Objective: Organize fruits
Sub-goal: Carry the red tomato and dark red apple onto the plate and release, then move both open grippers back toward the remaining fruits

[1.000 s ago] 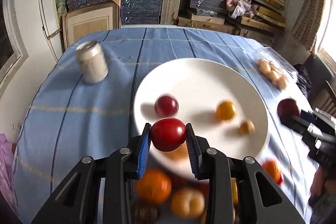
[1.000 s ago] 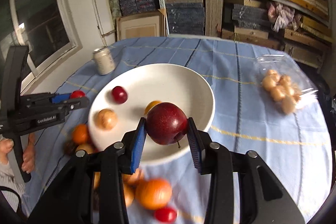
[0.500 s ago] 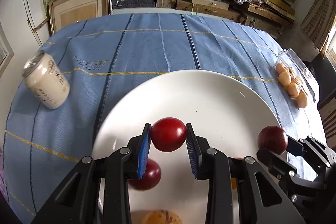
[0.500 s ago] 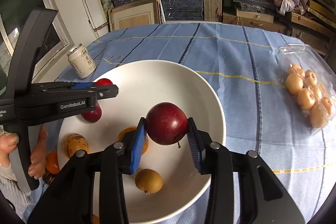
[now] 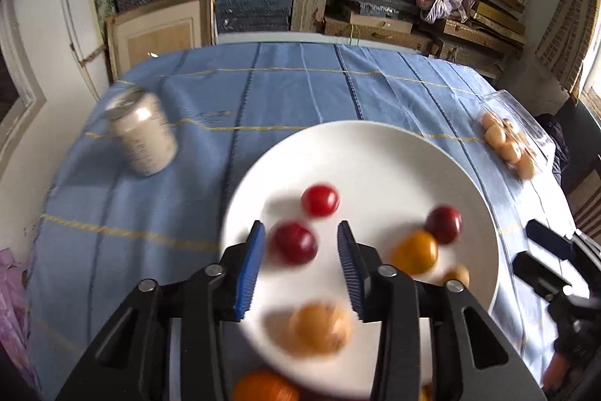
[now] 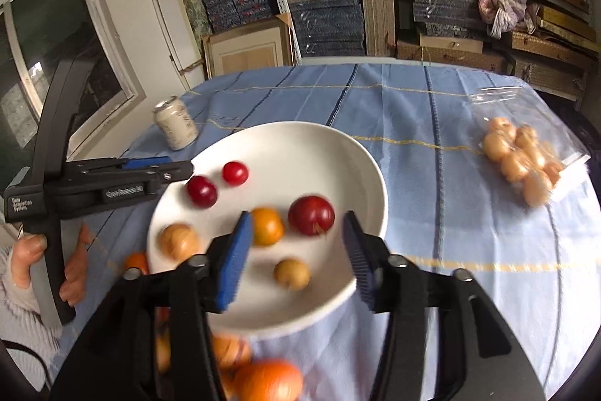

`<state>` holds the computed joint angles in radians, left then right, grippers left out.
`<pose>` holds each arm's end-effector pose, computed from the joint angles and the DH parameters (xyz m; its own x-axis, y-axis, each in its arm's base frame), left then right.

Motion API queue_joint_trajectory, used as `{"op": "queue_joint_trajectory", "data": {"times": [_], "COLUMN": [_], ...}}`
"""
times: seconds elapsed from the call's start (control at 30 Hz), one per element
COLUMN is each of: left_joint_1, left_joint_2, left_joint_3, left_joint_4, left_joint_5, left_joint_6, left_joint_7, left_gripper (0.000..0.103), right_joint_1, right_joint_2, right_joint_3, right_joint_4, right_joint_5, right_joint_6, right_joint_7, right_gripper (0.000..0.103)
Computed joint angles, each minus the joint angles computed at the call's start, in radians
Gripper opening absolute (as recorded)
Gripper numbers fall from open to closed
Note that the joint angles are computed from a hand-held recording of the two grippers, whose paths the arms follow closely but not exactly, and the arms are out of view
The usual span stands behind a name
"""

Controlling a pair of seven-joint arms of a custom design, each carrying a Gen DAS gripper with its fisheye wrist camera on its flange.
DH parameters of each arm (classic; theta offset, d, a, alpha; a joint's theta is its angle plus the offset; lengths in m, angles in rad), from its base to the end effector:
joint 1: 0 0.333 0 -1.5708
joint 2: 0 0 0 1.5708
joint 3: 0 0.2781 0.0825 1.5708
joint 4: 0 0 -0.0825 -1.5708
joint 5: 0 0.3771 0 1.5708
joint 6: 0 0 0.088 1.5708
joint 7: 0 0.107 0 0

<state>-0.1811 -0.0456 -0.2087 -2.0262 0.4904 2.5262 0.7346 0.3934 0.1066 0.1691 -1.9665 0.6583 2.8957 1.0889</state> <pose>0.5332 -0.2257 0.4925 0.1111 -0.9936 0.0213 -0.7842 -0.1008 -0.6123 0.5403 0.2941 0.4726 0.5255 -0.8176 -0.2352 -0.6435 -0.2011 -0.7386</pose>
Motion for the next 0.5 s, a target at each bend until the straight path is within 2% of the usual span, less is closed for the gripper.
{"op": "queue_joint_trajectory", "data": {"times": [0.1, 0.2, 0.43, 0.5], "left_joint_1": [-0.001, 0.000, 0.006, 0.005], "left_joint_2": [-0.135, -0.278, -0.483, -0.511], "left_joint_3": [-0.014, -0.034, -0.087, -0.090], "left_joint_4": [-0.147, -0.314, -0.553, -0.598], "left_joint_5": [0.048, 0.062, 0.068, 0.067], "left_joint_6": [0.006, 0.019, 0.053, 0.080], "left_joint_7": [-0.055, -0.112, -0.223, -0.245], "left_gripper": [0.053, 0.054, 0.056, 0.057], "right_joint_1": [0.013, 0.065, 0.212, 0.228], "right_joint_2": [-0.135, -0.246, -0.384, -0.400], "right_joint_3": [0.006, -0.029, -0.116, -0.117], "right_joint_4": [-0.167, -0.298, -0.473, -0.501], "right_joint_5": [0.096, 0.241, 0.493, 0.519], "right_joint_6": [0.055, 0.066, 0.138, 0.152], "right_joint_7": [-0.089, -0.202, -0.392, -0.415], "right_gripper": [0.066, 0.068, 0.076, 0.077]}}
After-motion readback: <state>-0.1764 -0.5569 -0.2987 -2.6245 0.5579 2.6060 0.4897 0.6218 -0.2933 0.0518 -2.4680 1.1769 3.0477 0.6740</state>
